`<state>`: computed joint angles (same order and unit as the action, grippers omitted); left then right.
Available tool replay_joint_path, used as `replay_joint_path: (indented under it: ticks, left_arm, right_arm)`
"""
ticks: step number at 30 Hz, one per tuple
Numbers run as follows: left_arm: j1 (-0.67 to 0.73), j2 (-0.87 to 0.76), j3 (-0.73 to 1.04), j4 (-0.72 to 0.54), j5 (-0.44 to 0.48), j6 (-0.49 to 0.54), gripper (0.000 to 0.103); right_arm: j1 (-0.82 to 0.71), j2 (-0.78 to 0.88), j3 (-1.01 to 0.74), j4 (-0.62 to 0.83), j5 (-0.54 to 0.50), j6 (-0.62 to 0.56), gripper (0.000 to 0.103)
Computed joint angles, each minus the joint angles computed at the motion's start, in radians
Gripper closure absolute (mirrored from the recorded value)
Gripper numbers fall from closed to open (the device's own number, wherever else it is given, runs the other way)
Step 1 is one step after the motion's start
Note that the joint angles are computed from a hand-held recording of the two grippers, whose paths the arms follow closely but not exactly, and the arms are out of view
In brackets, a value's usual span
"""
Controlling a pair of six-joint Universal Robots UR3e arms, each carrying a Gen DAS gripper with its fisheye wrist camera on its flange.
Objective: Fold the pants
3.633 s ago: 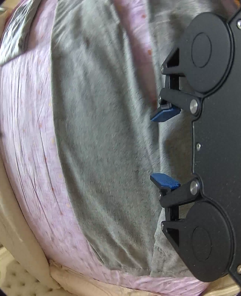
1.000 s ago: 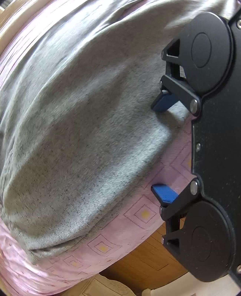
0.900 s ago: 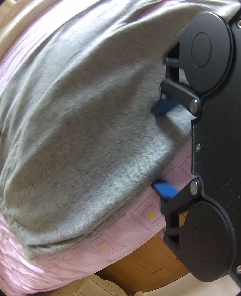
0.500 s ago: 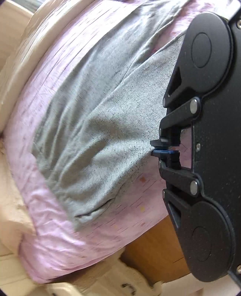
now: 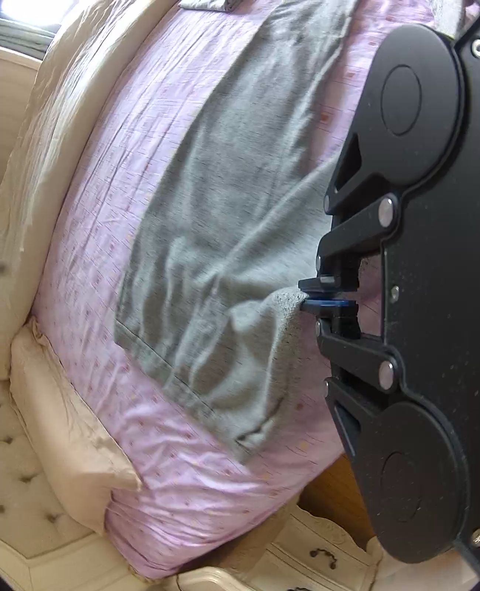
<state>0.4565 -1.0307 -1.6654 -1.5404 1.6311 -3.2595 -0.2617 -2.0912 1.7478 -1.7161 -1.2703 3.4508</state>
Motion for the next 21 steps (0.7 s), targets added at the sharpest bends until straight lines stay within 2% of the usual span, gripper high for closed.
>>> replay_joint_path:
  ticks: [4, 10, 17, 21]
  left_arm:
    - [-0.094, -0.211, 0.118, 0.097, 0.034, -0.041, 0.098]
    - [-0.155, -0.481, 0.277, 0.188, 0.033, -0.023, 0.098]
    - [-0.191, -0.787, 0.539, 0.169, 0.015, 0.003, 0.097]
    - [-0.211, -0.984, 0.747, 0.104, 0.013, 0.026, 0.096]
  right_arm:
    - [0.061, 0.145, -0.047, -0.158, -0.026, 0.09, 0.098]
    - [0.164, 0.377, -0.164, -0.323, -0.135, 0.215, 0.098]
    - [0.244, 0.639, -0.38, -0.31, -0.252, 0.33, 0.098]
    - [0.277, 0.785, -0.525, -0.275, -0.301, 0.38, 0.098]
